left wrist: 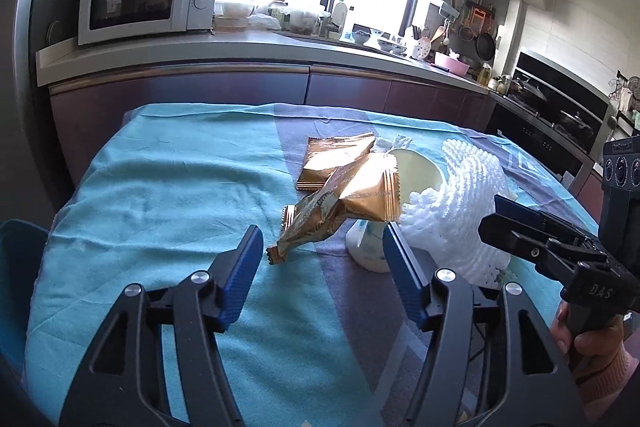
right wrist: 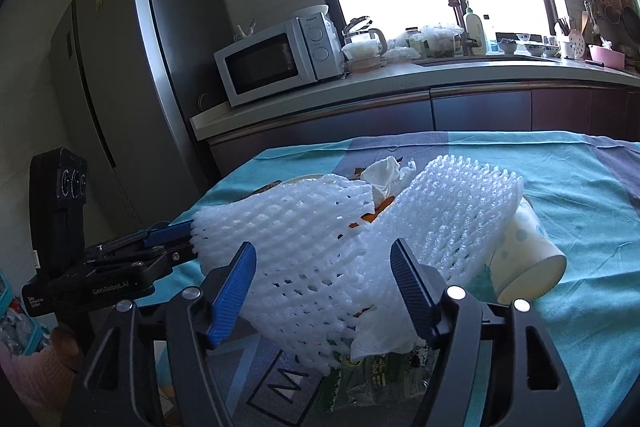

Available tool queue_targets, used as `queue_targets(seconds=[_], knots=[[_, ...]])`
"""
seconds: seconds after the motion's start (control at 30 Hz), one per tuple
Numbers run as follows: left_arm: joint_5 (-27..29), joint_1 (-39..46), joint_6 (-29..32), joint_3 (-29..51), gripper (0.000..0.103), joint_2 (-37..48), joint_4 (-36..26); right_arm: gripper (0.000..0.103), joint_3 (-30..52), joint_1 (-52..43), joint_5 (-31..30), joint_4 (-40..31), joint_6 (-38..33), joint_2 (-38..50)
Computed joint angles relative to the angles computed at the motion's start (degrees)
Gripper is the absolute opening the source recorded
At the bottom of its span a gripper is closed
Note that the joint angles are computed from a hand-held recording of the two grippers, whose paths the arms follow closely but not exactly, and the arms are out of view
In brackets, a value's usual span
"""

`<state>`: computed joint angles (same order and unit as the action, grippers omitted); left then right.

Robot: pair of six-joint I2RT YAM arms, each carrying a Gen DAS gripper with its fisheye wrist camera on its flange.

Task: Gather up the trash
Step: 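Grasp the gold wrapper with the left tool while the right tool grasps the white foam net, then carry the wrapper and foam net to the teal bin and open both tools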

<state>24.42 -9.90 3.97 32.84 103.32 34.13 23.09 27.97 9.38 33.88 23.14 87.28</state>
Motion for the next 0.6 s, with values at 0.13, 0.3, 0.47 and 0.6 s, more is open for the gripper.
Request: queue_targets(seconds=[0.13, 0.3, 0.47, 0.6], knots=[[1.38, 0.32, 2.42, 3.58, 0.036, 2.45, -4.87, 0.028, -0.53, -1.41, -3.40, 0.52, 0.02, 0.05], [0.95, 0.23, 2.72, 3.95, 0.016, 2.52, -5.07, 0.014, -1.89, -1.59, -5.47, 1.29, -0.04, -1.88], [2.21, 2.37, 2.11, 1.00, 0.014, -1.59, -4.44, 0.012, -1.66, 0.19, -6.74, 0.16, -0.35, -5.46], [4.09, 7.25, 3.52, -2.02, 0.014, -6.29, -5.52, 0.012, 1.02, 2.27, -7.94, -1.09, -0.50, -5.66]])
